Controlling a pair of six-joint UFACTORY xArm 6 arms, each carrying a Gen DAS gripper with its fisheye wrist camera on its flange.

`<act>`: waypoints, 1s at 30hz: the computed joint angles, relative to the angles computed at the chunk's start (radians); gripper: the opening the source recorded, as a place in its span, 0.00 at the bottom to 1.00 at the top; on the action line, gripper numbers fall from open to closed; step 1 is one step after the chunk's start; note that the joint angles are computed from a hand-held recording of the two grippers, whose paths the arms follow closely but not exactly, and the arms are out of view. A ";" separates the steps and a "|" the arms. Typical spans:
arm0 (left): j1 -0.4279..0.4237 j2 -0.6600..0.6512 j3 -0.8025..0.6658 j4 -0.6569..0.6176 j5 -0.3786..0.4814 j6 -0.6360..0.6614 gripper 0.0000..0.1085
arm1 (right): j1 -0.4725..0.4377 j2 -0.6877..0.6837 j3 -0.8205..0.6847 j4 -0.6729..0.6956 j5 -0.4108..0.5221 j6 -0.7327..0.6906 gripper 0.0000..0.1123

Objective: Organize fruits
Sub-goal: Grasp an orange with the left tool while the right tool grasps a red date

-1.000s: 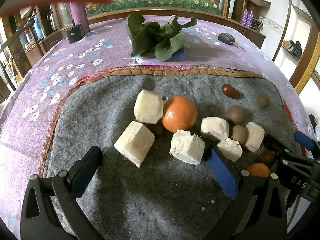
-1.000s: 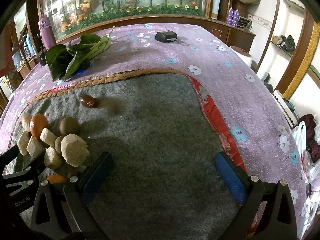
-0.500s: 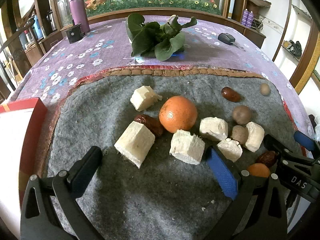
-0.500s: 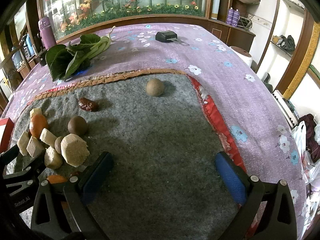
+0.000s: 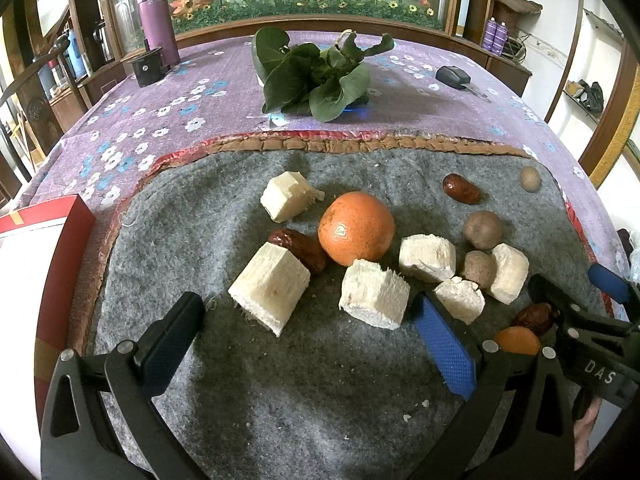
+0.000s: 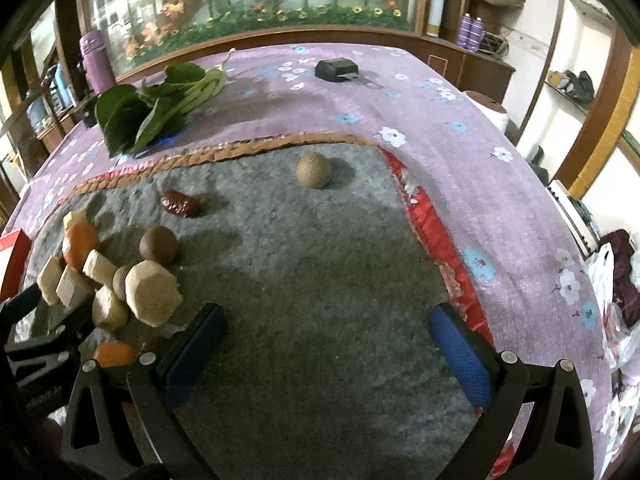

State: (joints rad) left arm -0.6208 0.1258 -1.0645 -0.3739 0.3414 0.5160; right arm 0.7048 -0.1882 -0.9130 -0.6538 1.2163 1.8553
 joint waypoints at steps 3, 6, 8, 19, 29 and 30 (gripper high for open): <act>0.014 -0.021 0.000 -0.021 0.070 0.092 0.95 | 0.000 -0.032 0.032 0.014 -0.043 -0.044 0.92; 0.055 -0.121 0.102 -0.070 0.020 0.176 0.95 | 0.038 -0.107 0.099 -0.038 -0.102 0.008 0.91; 0.077 -0.228 0.199 -0.156 -0.032 0.303 0.95 | 0.082 -0.168 0.153 -0.116 -0.155 0.107 0.91; 0.157 -0.404 0.288 -0.307 0.088 0.509 0.95 | 0.123 -0.044 0.000 -0.145 -0.226 -0.027 0.87; 0.002 -0.343 0.239 -0.255 0.111 0.406 0.95 | 0.266 -0.293 0.189 -0.175 0.025 0.142 0.88; -0.016 -0.324 0.226 -0.238 0.117 0.375 0.95 | 0.279 -0.324 0.218 -0.184 0.035 0.185 0.88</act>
